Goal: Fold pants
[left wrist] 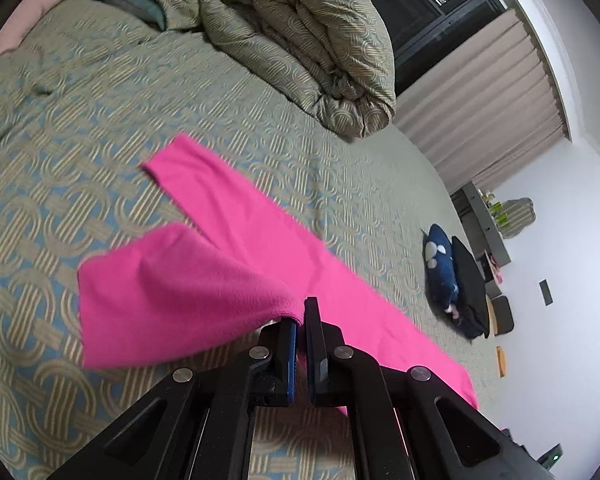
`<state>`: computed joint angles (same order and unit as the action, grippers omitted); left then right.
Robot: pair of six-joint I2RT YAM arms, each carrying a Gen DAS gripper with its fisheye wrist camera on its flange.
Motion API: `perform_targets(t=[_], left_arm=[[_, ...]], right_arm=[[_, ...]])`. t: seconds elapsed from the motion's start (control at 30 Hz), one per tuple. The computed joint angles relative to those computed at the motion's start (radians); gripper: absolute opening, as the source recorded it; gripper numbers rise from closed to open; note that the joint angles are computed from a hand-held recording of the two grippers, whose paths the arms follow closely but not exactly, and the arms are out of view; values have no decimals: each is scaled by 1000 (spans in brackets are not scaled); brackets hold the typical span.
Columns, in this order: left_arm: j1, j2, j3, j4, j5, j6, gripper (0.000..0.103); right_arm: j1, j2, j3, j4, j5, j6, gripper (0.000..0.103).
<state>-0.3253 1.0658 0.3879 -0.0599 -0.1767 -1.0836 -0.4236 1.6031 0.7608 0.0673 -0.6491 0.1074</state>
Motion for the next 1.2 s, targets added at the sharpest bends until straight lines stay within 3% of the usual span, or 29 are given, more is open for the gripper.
perform_targets(t=[0.4,0.7,0.8,0.97,1.07,1.2], left_arm=[[255,550,377,16,209,155,2],[285,956,815,-224,222,256,6],[283,1043,906,-283,218,309,7],[295,1131,989,-338,224,385,14],[308,1154,1007,-350,250,412,14],[305,1187,1079,-428,242,456,14]], right_arm=[[181,347,385,-35,179,90,3],[275,701,838,-283,355,72,7],[292,777,925,-334,403,52,8],[287,898,1088,-444,435,55,28],[282,931,1141,-476,435,34,29],[315,935,1174,-502,547,-73,34]])
